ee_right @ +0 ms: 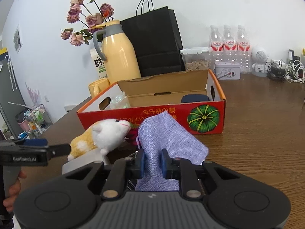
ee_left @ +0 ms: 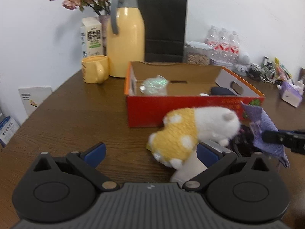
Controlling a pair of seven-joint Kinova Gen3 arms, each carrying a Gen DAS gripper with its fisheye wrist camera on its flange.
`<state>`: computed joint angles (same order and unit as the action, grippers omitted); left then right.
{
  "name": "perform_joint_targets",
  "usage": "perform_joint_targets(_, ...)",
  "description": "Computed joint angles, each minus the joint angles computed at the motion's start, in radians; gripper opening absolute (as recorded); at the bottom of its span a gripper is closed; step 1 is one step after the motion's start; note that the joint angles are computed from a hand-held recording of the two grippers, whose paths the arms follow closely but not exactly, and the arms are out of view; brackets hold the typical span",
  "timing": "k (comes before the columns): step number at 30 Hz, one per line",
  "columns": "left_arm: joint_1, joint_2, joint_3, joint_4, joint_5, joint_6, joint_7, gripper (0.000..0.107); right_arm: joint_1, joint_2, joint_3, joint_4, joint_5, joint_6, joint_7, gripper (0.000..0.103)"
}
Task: Organize objects
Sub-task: 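Grasp the purple cloth with the right tool while the left tool grasps the white translucent container, then lift and carry the purple cloth and white container in both tools over the box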
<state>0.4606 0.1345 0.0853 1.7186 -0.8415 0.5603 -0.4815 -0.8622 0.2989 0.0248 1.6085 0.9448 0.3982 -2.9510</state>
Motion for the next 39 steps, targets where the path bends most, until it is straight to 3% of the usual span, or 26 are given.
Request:
perform_joint_targets(11, -0.009, 0.036, 0.025, -0.036, 0.239, -0.028, -0.255, 0.103, -0.011, -0.032, -0.022, 0.054, 0.160, 0.020, -0.140, 0.015)
perform_joint_targets(17, 0.034, 0.057, -0.012, -0.041, 0.241, -0.032, -0.206, 0.102, 0.009, -0.037, -0.060, 0.070, 0.203, 0.016, -0.175, 0.015)
perform_joint_targets(19, 0.032, 0.058, -0.015, -0.038, 0.256, -0.044, -0.207, 0.099, 0.012, -0.038, -0.066, 0.076, 0.215, 0.013, -0.186, 0.015)
perform_joint_targets(21, 0.016, 0.062, 0.000, -0.039, 0.287, -0.049, -0.232, 0.087, 0.013, -0.039, -0.072, 0.080, 0.226, 0.012, -0.198, 0.015)
perform_joint_targets(27, 0.060, 0.056, -0.026, -0.029, 0.253, -0.039, -0.186, 0.079, 0.016, -0.042, -0.086, 0.092, 0.264, 0.019, -0.234, 0.015)
perform_joint_targets(39, 0.053, 0.032, 0.004, -0.014, 0.242, -0.003, -0.172, 0.077, 0.036, -0.058, -0.126, 0.112, 0.314, 0.043, -0.283, 0.015)
